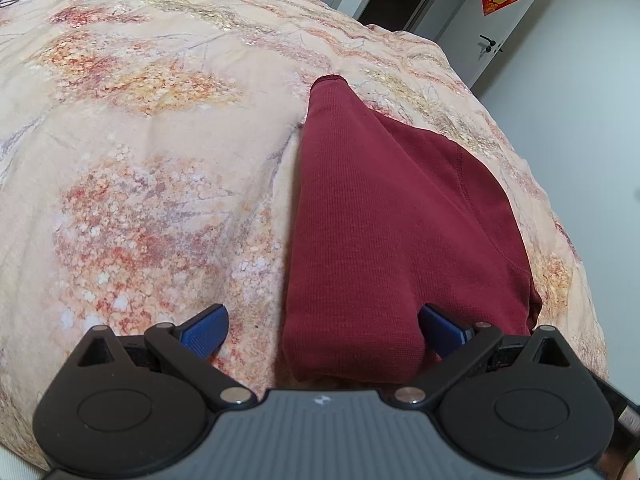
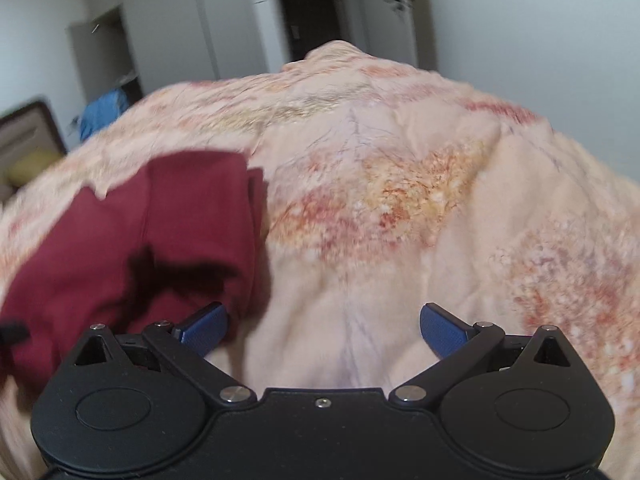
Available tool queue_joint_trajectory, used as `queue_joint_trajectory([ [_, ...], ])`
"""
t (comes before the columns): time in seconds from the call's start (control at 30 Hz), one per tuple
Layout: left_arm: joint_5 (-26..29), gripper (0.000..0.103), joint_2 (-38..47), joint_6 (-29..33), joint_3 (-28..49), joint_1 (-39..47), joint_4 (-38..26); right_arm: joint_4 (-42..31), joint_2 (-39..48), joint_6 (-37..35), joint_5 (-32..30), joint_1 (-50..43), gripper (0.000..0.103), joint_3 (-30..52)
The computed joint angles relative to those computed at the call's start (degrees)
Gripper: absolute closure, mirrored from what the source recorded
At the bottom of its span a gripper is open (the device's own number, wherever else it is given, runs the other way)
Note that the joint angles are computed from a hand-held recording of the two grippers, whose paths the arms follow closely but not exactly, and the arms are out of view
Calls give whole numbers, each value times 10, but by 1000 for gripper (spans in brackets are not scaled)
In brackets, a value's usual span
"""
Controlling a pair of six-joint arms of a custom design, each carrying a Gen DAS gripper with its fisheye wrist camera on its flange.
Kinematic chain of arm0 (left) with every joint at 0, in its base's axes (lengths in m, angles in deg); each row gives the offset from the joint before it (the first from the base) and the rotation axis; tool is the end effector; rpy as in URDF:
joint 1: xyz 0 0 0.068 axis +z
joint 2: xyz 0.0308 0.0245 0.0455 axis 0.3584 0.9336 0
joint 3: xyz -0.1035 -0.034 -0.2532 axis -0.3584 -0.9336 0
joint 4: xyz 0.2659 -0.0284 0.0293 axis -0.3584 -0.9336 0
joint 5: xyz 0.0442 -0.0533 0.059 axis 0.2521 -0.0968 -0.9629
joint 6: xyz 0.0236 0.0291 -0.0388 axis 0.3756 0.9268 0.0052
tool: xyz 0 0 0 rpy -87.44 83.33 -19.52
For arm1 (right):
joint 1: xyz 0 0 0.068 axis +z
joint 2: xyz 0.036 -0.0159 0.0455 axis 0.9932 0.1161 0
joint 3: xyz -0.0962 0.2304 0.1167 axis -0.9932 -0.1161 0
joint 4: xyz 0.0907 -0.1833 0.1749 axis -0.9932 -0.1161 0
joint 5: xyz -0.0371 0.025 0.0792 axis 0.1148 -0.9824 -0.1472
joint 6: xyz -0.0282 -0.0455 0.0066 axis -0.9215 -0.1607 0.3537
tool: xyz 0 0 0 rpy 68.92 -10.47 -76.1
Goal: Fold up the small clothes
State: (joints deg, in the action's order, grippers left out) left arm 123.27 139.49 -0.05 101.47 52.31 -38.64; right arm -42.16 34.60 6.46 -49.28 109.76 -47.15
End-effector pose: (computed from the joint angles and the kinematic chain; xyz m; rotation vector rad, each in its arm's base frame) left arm 0.1741 0.0823 0.1343 -0.2801 2.4189 -0.4888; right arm 0.1566 0.0643 0.1078 0.1789 2.2525 0.0936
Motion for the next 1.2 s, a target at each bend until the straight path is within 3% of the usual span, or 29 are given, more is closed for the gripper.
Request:
queue_joint_trajectory([
  [0.1,4,0,-1,3,-2,3,0,-28,1,-6,30,27,1,11],
  [0.37,4,0,-7,2,-7,4,2,-91,-122,66,46,28,1,10],
  [0.6,5,0,-16,1,-11,4,-2,-61,-32,90,12,20,1,32],
  [0.73,6,0,-14,3,-10,4,-2,-43,-25,92,34,42,1,31],
  [0.83,7,0,-9,4,-9,3,2,-8,-10,55,59,47,1,42],
  [1.2,17,0,23,23,-2,7,18,179,244,-56,-142,-57,1,168],
])
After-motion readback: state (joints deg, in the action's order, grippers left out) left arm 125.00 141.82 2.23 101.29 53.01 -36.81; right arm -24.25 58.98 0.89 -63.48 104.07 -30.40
